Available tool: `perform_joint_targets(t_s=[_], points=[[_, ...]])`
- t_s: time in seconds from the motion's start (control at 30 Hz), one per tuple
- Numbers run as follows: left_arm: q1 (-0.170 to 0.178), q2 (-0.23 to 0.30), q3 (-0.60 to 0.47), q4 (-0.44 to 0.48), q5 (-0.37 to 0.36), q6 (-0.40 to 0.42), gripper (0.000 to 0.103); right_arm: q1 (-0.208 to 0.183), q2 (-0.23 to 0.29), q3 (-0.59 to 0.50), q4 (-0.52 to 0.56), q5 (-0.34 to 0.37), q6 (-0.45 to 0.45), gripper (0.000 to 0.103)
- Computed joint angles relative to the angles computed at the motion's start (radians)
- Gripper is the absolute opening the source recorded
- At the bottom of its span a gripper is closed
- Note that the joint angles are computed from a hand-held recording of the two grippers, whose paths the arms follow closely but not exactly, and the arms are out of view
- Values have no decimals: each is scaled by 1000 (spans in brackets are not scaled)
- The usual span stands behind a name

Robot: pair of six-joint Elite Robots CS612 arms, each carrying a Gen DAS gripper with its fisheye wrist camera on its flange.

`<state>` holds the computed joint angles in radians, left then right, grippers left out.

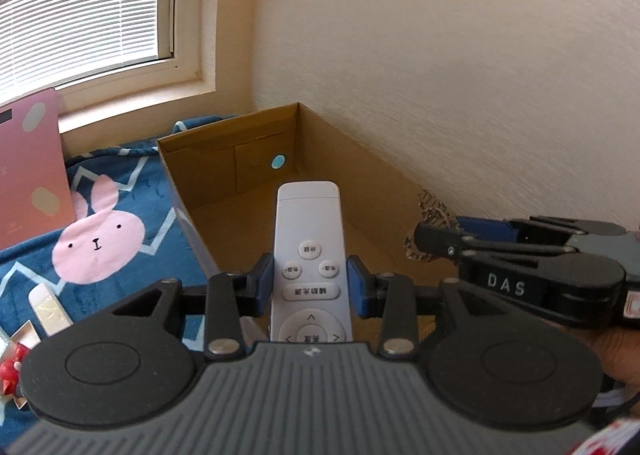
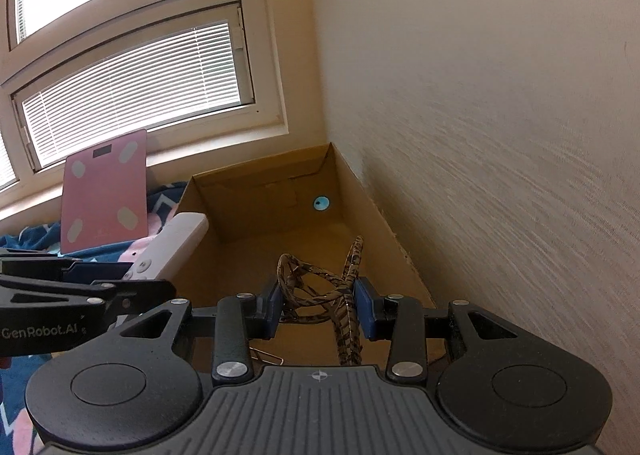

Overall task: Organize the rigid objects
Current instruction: 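Carry the white remote and braided cord over the cardboard box, then open the left gripper to drop the remote while the right gripper releases the cord into the box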

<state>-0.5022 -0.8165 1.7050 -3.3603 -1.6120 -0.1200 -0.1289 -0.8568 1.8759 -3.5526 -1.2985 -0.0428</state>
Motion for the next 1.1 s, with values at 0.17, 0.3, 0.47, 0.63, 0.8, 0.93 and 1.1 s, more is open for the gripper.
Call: perform_joint_targets(t_s=[0.17,0.3,0.47,0.63,0.8,0.93,1.1], points=[[0,15,-24,24,-6,-7,34,-4,4,-3,2,5,1,35],[-1,24,-36,38,-4,-5,34,-6,6,-7,6,8,-1,35],[-1,33,-44,42,-8,-9,34,-7,7,-8,8,6,-4,35],[0,41,-44,14,-4,-24,44,-7,9,-6,5,4,-5,35],[5,30,-27,-26,5,-29,45,-6,8,-1,3,6,-6,35],[12,18,-7,-45,31,-40,45,-6,7,1,4,8,-1,35],[17,7,15,-48,60,-50,45,-4,6,2,5,12,1,35]])
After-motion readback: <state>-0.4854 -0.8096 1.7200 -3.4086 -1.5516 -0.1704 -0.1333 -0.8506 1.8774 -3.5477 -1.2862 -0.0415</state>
